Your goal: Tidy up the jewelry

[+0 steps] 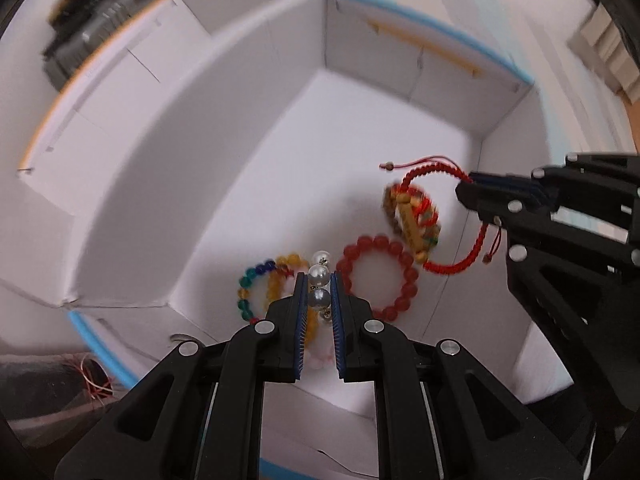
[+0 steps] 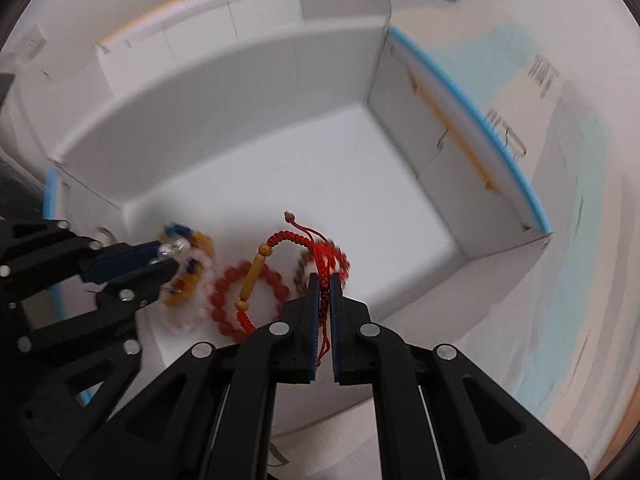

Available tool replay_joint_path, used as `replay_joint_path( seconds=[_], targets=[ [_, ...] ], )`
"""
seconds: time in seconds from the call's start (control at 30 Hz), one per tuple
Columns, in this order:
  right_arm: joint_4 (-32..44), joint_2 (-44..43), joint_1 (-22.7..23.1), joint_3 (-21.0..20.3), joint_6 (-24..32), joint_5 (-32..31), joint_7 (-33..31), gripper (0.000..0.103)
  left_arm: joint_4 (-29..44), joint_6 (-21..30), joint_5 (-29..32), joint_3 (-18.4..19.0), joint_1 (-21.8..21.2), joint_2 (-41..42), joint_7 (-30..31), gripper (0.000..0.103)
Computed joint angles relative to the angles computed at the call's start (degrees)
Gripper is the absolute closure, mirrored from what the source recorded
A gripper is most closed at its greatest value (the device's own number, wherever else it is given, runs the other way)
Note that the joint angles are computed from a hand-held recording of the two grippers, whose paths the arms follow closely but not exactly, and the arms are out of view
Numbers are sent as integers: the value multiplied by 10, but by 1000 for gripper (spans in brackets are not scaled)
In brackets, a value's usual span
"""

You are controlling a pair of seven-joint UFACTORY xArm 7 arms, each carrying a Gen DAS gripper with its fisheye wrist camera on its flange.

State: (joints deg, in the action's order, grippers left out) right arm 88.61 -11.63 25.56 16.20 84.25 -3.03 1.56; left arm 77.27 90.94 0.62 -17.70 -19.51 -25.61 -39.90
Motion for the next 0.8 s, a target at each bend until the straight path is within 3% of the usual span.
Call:
replay_joint_path(
  seconds=[0.27,0.53,0.57,0.6,0.67,0.7,0.8],
  targets=[
    [49,75,20,7,61,-34,11,99,-3,45,-43,30,-2,36,36,92],
    [30,78,25,-11,53,-27,12,96,-23,34,-33,32,5,29,32,90],
    [26,74,23,-12,50,-25,12,92,-25,31,-30,31,6,26,29,89],
    [23,70,22,-13,47,-24,12,81,-27,31,-29,28,5,23,23,89],
    [8,52,18,-16,29,-18,9,65,-26,33,-9,17,7,14,11,64],
    [7,45,15,-17,23,-12,6,58,-24,36,6,10,7,10,6,57],
    [-2,15,5,-21,-7,0,5,39,-17,33,38,-6,10,-8,-11,46]
  ],
)
